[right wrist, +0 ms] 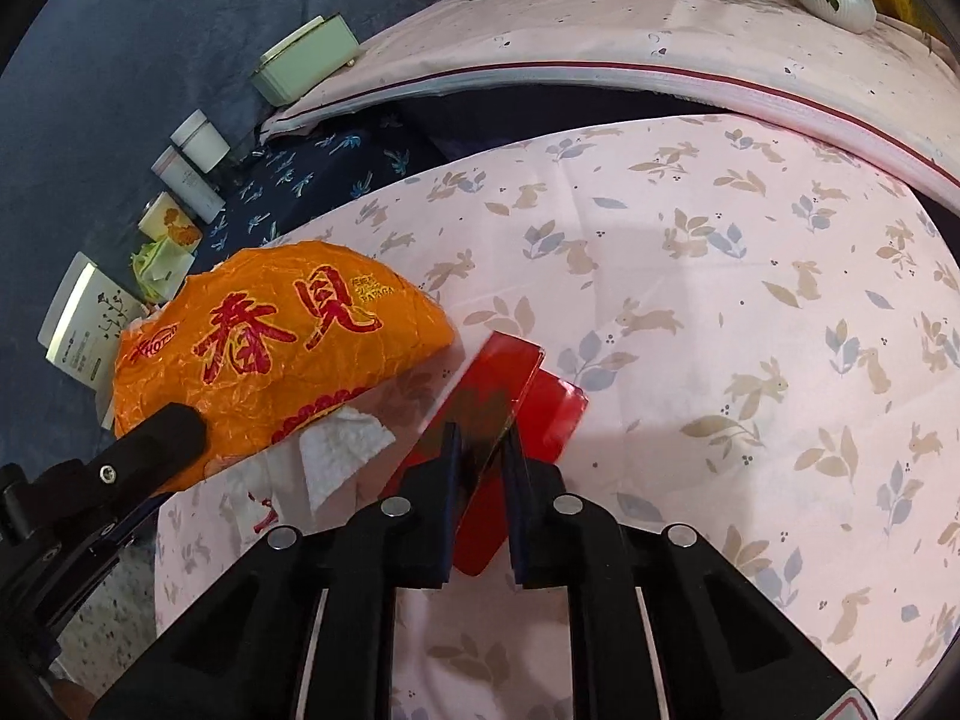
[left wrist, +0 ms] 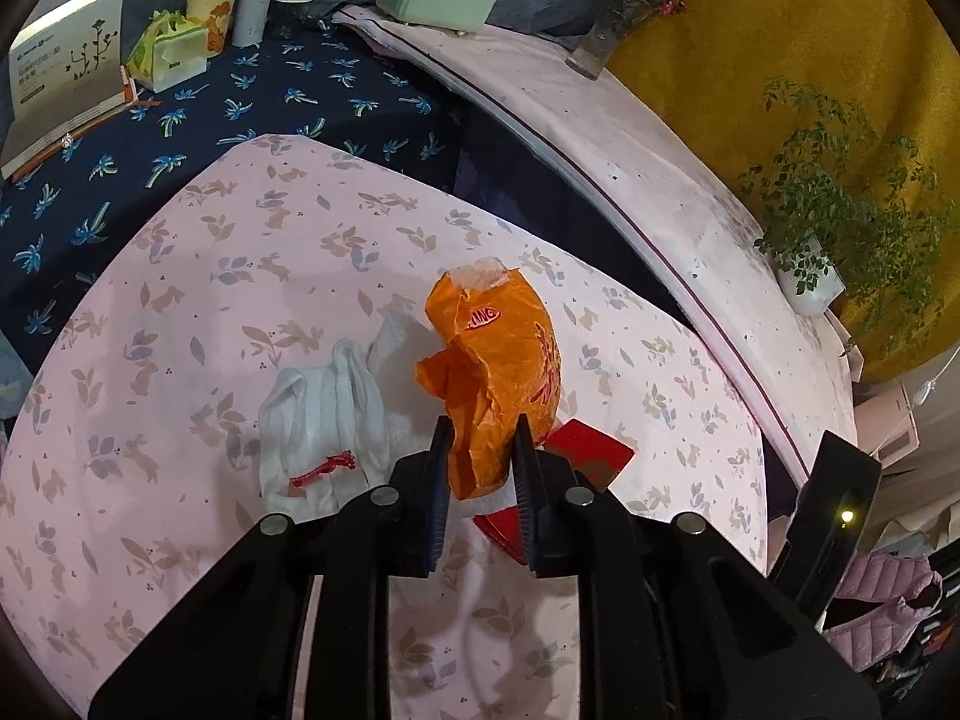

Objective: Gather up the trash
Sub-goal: 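Carry the orange bag and red envelope over the bin with both tools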

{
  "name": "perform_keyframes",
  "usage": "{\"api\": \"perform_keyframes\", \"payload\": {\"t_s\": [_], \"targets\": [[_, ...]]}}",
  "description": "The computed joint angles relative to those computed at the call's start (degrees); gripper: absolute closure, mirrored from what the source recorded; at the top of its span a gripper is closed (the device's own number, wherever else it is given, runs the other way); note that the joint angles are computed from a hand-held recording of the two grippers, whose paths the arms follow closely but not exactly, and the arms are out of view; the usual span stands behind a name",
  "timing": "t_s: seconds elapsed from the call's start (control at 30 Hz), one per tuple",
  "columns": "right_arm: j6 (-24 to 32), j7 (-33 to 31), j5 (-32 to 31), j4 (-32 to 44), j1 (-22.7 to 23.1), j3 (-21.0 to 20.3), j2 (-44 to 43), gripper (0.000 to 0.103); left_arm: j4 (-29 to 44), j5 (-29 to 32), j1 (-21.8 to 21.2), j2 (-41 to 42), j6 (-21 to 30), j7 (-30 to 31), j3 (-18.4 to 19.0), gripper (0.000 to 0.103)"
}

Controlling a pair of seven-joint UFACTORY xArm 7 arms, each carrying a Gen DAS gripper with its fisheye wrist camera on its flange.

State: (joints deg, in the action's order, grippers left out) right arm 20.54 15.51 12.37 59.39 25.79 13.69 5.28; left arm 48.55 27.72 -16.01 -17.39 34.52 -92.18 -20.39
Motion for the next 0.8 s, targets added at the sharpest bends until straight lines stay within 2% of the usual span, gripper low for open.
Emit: {"api": "perform_keyframes", "payload": {"t_s": [0.17, 0.53, 0.8], "targets": [[-1.0, -1.3, 0.9, -4.8, -0.4, -0.5, -5.3, 0.100, 2.1, 2.0, -0.8, 1.1, 1.6, -1.3, -1.7, 0.085], [-0.5, -5.0, 3.2, -14.5, -1.0, -4.6, -19.6, 0.100, 10.3, 7.0, -4.7, 3.4, 7.1, -5.6, -4.8, 0.085], [1.8, -7.9, 4.8, -19.8, -2.3, -8.8, -29.0, 0.100, 22.0, 12.2, -11.5, 12.9, 12.8, -7.4, -5.3, 0.085]]}}
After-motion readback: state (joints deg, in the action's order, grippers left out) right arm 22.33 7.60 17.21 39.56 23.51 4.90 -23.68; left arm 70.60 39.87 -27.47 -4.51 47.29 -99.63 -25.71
